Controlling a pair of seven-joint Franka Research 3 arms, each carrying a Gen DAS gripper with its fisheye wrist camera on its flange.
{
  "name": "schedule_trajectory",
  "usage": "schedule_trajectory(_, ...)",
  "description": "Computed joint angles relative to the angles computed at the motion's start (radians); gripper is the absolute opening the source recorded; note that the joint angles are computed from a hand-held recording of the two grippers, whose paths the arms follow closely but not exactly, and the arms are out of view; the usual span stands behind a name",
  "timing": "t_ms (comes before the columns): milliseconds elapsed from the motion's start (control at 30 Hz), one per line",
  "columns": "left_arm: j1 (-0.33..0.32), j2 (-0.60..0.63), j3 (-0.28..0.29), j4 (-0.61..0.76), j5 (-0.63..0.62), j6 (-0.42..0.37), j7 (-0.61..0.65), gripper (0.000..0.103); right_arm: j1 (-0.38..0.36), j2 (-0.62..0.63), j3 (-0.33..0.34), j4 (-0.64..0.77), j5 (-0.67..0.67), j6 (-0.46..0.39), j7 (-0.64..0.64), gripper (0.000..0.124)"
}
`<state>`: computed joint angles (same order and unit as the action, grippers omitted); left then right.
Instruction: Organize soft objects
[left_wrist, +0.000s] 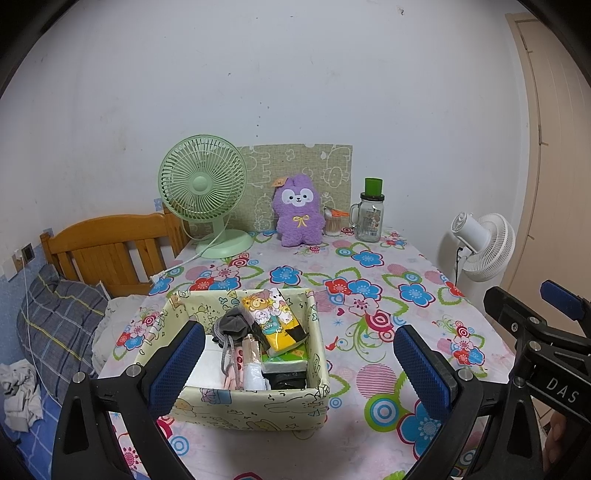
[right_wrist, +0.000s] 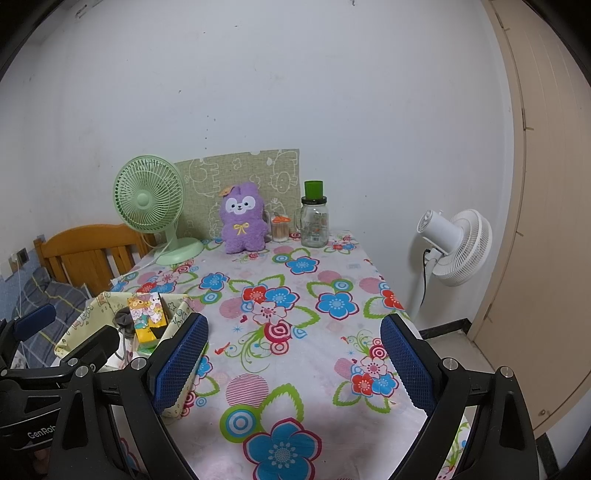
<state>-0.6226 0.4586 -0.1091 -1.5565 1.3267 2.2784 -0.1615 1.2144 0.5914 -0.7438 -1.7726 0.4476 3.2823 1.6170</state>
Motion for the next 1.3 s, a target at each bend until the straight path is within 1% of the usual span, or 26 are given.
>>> schedule_trajectory(333,-0.001,0.001,0.001,0.0,0.0,0.0,-0.001,0.103,-0.009,-0.002,0.009,0.001,-0.002,0.0,0.0,0.096)
schedule_trajectory(1300,-0.003,0.003,0.001,0.003,-0.008,0.001,-0.001,0.103,0.0,0.003,0.001,0.001,0.008,0.0,-0.003,0.096)
